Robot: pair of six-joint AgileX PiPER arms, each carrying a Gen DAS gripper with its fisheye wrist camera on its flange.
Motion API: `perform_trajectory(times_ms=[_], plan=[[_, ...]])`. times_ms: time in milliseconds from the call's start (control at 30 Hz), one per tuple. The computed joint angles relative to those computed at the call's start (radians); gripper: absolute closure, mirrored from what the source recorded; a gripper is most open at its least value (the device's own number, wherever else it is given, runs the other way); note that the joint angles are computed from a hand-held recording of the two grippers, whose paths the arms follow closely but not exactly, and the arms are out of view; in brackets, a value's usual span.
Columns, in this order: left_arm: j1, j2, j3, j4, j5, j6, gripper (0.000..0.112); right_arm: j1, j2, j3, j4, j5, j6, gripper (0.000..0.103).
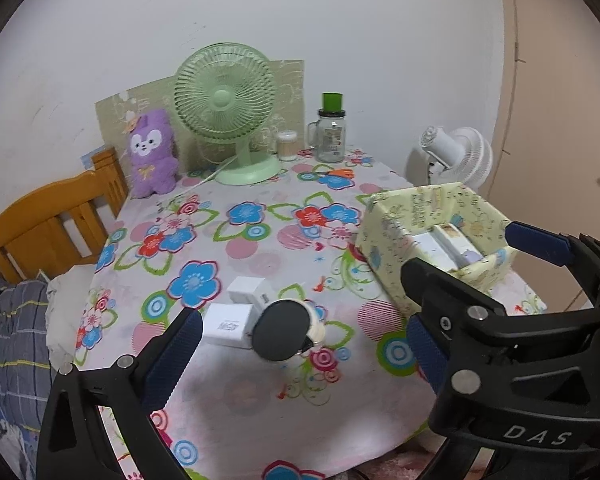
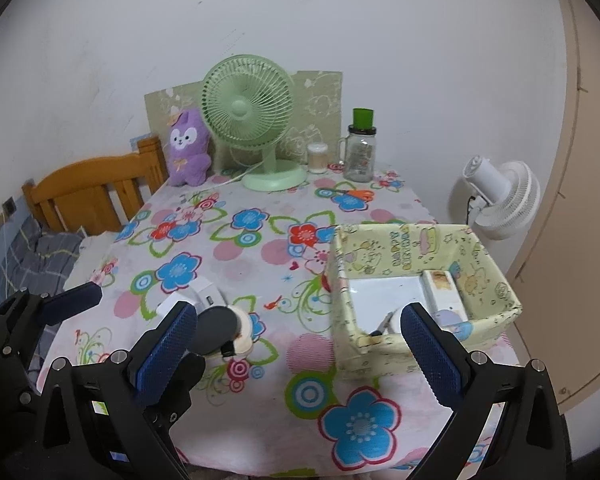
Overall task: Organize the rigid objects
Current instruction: 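Withdraw both tools from the box back over the table, then move the left tool toward the white rectangular charger while the right tool approaches the white cube adapter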
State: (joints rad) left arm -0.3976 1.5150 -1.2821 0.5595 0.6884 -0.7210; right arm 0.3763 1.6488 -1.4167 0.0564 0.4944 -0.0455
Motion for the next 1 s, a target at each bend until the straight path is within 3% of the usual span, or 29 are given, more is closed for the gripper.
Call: perform_trajectory(times_ms=[167, 467, 1000], plan=[[0.033, -0.018, 0.047, -0.011, -0.032, 0.013, 0.01, 0.048, -0.007, 0.044, -0.107, -0.06, 0.107, 0.0], [0.093, -0.064, 0.143, -0.042, -0.11, 0.068, 0.01, 0.107, 0.008, 0.07, -0.207, -0.083, 0.234, 0.0], [0.222, -0.022, 0.209, -0.235, -0.208, 0.26, 0.01, 0.164, 0.108, 0.055, -0.315, -0.119, 0.364, 0.0]])
